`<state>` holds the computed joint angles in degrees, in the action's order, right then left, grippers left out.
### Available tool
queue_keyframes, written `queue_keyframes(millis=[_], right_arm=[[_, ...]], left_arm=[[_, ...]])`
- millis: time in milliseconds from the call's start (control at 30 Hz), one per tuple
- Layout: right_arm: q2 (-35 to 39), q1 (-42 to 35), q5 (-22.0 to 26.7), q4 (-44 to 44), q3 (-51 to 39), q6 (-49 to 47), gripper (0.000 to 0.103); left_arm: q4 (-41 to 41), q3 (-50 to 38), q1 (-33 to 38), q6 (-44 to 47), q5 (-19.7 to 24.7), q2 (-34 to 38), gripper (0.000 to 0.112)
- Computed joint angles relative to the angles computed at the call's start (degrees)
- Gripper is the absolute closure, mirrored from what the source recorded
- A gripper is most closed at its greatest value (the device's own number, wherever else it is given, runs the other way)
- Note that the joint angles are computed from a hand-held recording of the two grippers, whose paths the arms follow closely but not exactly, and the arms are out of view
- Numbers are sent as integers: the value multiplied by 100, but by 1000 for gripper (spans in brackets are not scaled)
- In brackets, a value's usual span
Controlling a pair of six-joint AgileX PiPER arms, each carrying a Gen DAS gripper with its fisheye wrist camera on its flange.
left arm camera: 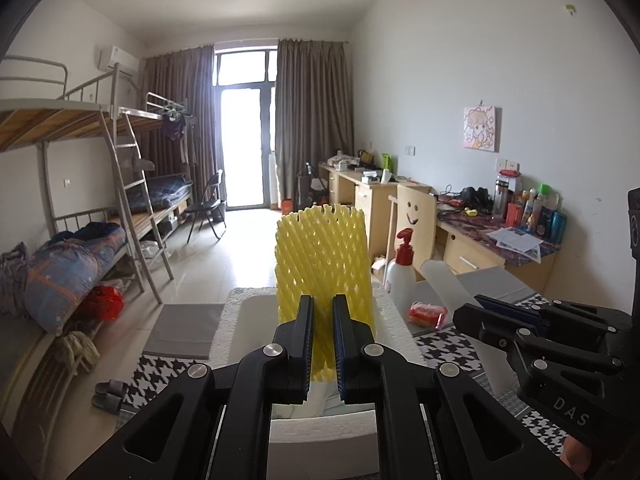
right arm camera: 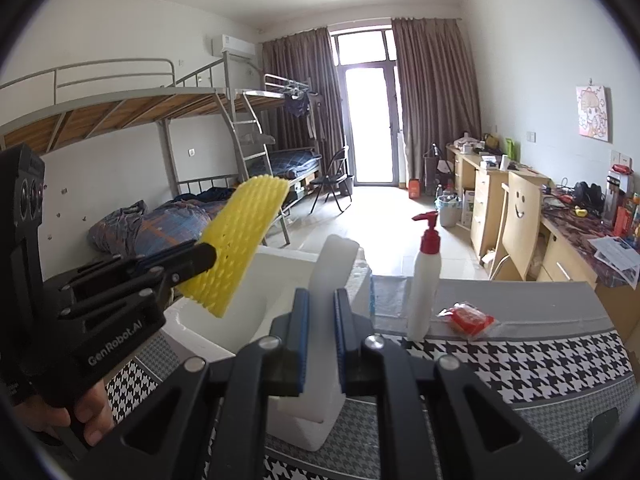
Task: Organize soft objects
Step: 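Lower the yellow net into the foam box and open the left tool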
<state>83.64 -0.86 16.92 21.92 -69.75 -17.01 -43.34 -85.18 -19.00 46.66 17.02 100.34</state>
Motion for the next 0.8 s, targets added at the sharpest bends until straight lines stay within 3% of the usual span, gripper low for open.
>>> queue_keyframes(millis=[600, 800], right_arm=[[326, 183, 197, -724, -424, 709, 88], [362, 202, 190, -892, -447, 912, 88]], left_arm=[[1156, -624, 21, -1139, 306, 550, 102], [896, -728, 102, -851, 473, 680, 101]])
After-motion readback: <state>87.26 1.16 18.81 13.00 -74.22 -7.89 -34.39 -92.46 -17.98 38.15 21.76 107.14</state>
